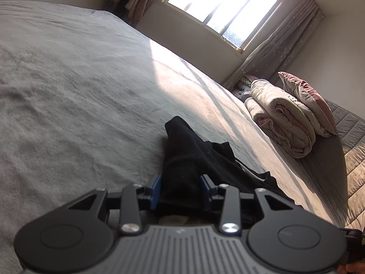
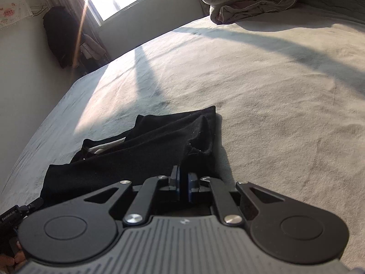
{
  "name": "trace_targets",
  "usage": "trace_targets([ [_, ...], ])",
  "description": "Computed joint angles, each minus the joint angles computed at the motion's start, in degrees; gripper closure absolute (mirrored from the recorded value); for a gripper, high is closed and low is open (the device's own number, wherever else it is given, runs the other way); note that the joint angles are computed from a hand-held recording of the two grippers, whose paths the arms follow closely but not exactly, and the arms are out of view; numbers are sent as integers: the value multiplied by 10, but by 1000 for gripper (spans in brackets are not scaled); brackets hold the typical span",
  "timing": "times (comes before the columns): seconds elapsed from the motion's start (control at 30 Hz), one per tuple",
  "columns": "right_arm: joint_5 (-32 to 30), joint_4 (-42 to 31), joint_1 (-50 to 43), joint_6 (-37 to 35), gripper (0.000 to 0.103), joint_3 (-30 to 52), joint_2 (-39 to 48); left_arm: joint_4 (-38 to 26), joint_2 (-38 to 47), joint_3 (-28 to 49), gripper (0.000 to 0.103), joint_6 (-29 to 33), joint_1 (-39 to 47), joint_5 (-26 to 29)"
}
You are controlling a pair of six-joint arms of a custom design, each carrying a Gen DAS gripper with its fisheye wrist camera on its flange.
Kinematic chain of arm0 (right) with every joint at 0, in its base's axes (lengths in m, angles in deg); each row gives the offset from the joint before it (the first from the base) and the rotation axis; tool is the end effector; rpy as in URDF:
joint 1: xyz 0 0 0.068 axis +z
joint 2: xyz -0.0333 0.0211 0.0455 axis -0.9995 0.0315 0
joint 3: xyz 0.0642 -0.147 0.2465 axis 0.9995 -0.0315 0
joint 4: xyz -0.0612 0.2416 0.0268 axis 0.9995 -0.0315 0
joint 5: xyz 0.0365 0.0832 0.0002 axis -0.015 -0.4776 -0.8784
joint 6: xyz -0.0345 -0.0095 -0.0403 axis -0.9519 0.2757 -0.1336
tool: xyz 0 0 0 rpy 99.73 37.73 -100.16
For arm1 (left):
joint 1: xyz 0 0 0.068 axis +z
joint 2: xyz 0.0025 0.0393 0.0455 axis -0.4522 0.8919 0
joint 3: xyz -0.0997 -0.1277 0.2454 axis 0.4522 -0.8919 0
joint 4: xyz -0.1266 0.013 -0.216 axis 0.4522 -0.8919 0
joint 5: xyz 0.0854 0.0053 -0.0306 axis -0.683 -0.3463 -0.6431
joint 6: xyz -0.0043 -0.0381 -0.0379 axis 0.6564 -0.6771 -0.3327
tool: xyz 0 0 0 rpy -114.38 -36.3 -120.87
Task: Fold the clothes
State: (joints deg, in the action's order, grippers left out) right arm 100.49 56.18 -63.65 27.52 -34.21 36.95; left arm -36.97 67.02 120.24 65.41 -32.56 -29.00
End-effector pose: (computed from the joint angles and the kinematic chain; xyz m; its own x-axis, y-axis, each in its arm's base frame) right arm 0.2175 0.0818 0.1067 -0.4459 0.5681 -0.6917 0.4463 0.8109 0.3784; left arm 0.3794 -0.0583 0.0721 -0.6882 -0.1642 -0.7067 0.3789 0.7493 -0.5431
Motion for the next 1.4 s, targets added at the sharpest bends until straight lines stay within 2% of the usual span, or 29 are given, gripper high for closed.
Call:
trace_targets([
  [0.07, 5, 2, 5, -10, 98, 2, 18, -9, -1, 2, 65, 10, 0, 0],
  [0.13, 7, -13, 11, -16, 92, 5, 6, -29, -5, 7, 65, 18, 4, 7],
  [0.3, 19, -87, 20, -53, 54, 5, -80, -100, -27, 53, 65, -2, 31, 63],
  [0.43, 25, -70, -12, -143, 53, 15, -89, -207, -12, 149, 65, 8, 20, 56],
  [0.5, 8, -41, -46, -180, 53, 36, -46, -256, 14, 205, 65, 4, 10, 41],
  [0.63, -1, -1, -84, -206, 53, 75, 43, -339, 73, 303, 65, 2, -15, -1],
  [0.7, -3, 16, -93, -208, 55, 83, 79, -313, 92, 311, 67, -13, -25, -7],
  [0.73, -2, 24, -94, -208, 60, 86, 95, -295, 98, 309, 71, -24, -28, -3],
  [0.77, 3, 39, -91, -206, 79, 85, 111, -275, 102, 305, 90, -31, -30, 3],
  [0.8, 16, 58, -83, -204, 84, 80, 122, -246, 102, 292, 91, -35, -32, 4],
  [0.87, 49, 83, -67, -202, 91, 74, 134, -87, 91, 212, 91, -49, -35, -10],
  [0.9, 59, 82, -63, -201, 92, 75, 137, -71, 89, 200, 91, -39, -40, -32],
  [0.97, 79, 78, -55, -199, 92, 79, 142, -81, 85, 195, 90, -9, -52, -80],
  [1.0, 89, 76, -51, -198, 92, 81, 144, -111, 87, 207, 89, 6, -58, -95],
  [1.07, 97, 54, -48, -204, 90, 91, 140, -144, 83, 221, 85, 16, -60, -104],
  [1.1, 105, 35, -43, -208, 89, 98, 134, -147, 74, 217, 76, 17, -57, -108],
  [1.13, 113, 17, -36, -214, 85, 103, 125, -130, 59, 198, 73, 24, -55, -115],
  [1.17, 121, 3, -29, -221, 76, 105, 115, -108, 41, 175, 70, 33, -54, -124],
  [1.2, 128, -8, -22, -229, 67, 106, 103, -89, 25, 153, 70, 43, -48, -109],
  [1.27, 102, 13, -15, -261, 60, 98, 79, -61, -5, 116, 70, 65, -36, -50],
  [1.33, 43, 39, -20, -293, 60, 101, 69, -69, -18, 101, 70, 98, -31, 26],
  [1.4, -30, 41, -29, -310, 60, 126, 79, -106, -7, 107, 72, 139, -41, 73],
])
